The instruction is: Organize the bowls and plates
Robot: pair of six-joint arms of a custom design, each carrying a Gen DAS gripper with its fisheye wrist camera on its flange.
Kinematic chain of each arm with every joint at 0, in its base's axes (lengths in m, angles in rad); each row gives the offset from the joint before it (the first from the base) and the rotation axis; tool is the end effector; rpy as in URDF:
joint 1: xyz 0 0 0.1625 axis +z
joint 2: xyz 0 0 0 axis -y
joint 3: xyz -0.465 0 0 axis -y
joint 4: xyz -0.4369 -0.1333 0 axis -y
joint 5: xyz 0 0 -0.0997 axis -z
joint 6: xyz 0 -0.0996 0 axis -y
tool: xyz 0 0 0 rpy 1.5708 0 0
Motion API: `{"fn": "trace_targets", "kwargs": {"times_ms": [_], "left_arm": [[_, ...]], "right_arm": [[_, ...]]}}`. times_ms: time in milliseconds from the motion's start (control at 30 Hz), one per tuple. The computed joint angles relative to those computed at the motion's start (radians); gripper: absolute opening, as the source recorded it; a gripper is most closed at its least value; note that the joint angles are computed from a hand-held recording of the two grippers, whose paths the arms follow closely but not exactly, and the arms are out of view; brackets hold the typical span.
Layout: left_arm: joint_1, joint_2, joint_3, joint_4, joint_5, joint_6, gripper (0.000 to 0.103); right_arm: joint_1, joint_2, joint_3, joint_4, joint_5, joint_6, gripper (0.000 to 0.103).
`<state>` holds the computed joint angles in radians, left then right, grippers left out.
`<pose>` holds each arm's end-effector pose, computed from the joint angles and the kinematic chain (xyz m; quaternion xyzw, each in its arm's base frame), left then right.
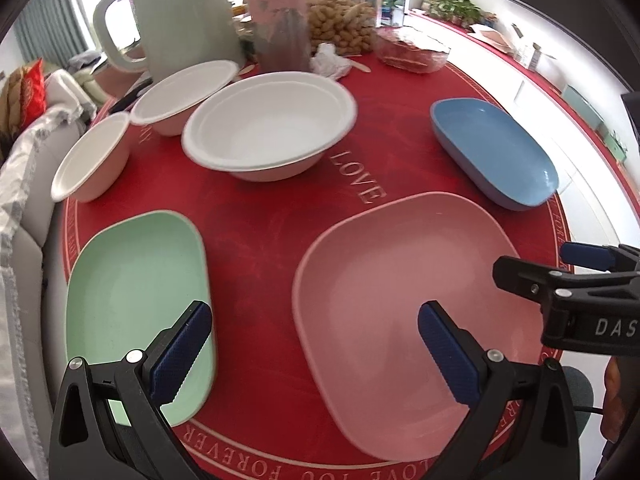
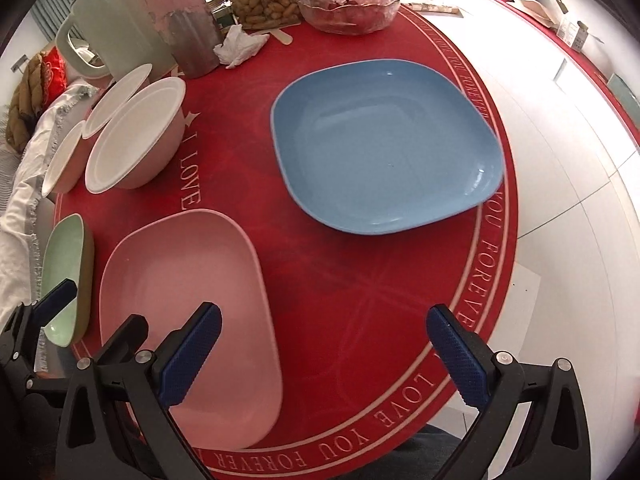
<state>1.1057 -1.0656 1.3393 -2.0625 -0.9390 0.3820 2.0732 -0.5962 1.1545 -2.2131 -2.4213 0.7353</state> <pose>-0.1693 -0.7658 0.3944 0.3575 0.8753 -0.1161 0.3043 0.4654 -0.7258 0.1351 -0.1229 -0.9020 0.2703 0.3136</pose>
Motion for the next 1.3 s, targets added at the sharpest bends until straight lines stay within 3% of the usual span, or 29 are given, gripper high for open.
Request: {"fn": "trace_targets", "kwargs": {"times_ms": [167, 367, 567, 700, 933, 1033, 1300], "left_arm": [[0.018, -0.007, 0.029, -0.118, -0.021, 0.129, 0.103], [0.07, 0.035, -0.057, -0.146, -0.012, 0.2, 0.103], [0.038, -0.018, -0.04, -0.081, -0.079, 0.175, 0.103], [0.024, -0.001, -0.078, 0.128, -0.121, 0.015, 0.103], [0.011, 0.014, -0.049, 0.161, -0.071, -0.055, 0.103], [0.019, 0.032, -0.074, 0.214, -0.083, -0.097, 0.103], [0.025, 0.065, -0.109, 0.193, -0.053, -0.07, 0.103]], "right_arm": [[-0.002, 0.003, -0.003, 0.006, 0.014, 0.013, 0.103], [0.0, 0.035, -0.047, 0.03, 0.029, -0.005, 0.103], [-0.002, 0.082, -0.135, 0.172, -0.026, 0.021, 0.103], [-0.005, 0.075, -0.125, 0.197, -0.046, 0.024, 0.103], [-0.012, -0.001, -0.015, 0.195, -0.046, 0.113, 0.103], [-0.011, -0.012, 0.009, 0.171, -0.065, 0.104, 0.103], [-0.021, 0.001, 0.0, 0.098, -0.078, 0.009, 0.103]]}}
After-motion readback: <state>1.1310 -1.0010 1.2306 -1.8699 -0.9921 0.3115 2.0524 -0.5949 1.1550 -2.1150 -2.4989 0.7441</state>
